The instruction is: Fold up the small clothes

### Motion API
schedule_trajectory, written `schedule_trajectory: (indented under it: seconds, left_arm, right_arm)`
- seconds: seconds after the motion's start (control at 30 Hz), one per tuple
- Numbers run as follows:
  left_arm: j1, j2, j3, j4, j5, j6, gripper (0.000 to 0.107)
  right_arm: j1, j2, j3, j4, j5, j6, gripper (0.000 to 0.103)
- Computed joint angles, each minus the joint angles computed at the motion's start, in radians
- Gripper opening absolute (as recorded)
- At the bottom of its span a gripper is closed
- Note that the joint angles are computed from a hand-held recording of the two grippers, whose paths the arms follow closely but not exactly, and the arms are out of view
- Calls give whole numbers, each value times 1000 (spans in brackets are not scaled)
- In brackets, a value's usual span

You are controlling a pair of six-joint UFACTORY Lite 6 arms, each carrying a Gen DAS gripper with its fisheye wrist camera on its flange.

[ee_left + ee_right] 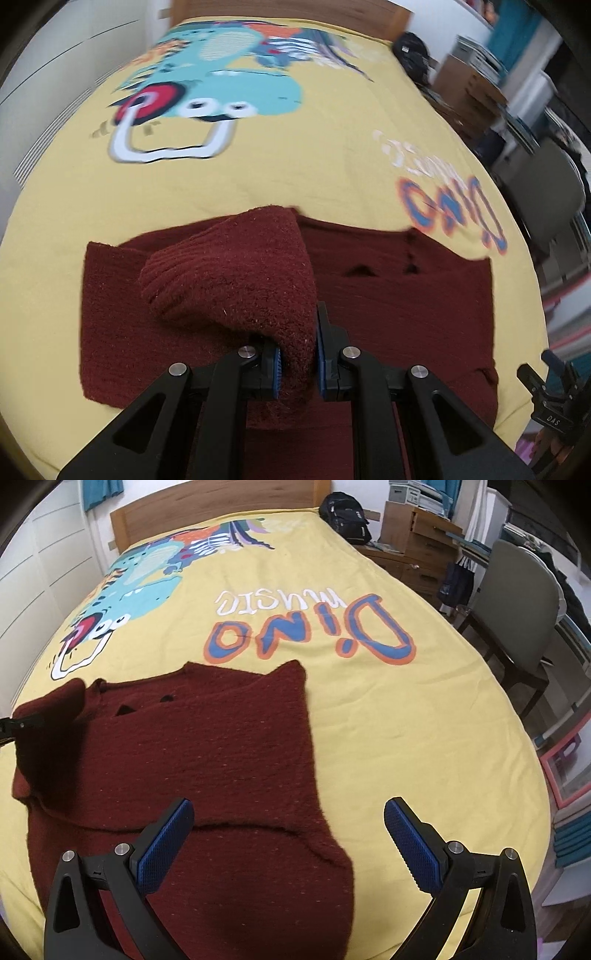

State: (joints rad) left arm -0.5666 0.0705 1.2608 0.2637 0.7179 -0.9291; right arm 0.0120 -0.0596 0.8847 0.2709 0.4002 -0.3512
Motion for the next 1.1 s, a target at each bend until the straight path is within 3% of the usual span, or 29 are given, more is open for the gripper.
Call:
schedule_trajectory:
  seconds: [0.3,0.7,0.77,0.8,0.9,0.97,1.1]
  left_arm:
    - [-187,265,248,63,18,-59,11]
    - [-178,435,183,60,-57,-78,16]
    - [-177,461,219,53,-25,-52,28]
    - [-176,482,246,39,0,-33,43]
    - [-167,503,265,-7,35,9,49]
    - [-160,479,234,-18,19,14,63]
    - [-161,417,165,-10,2,4,99]
  right_arm:
    - [-89,32,-20,110,-5,-136,103]
    - [-73,88,-60,159,-40,-194,103]
    - [-69,88,-63,161,-41,-194,103]
    - [-69,85,-65,164,-40,-197,103]
    - [-69,73,-72,164,-40,-203,103]
    - [-71,67,-74,160,-39,-201,103]
    - [-79,62,-79,170,-34,-209,103]
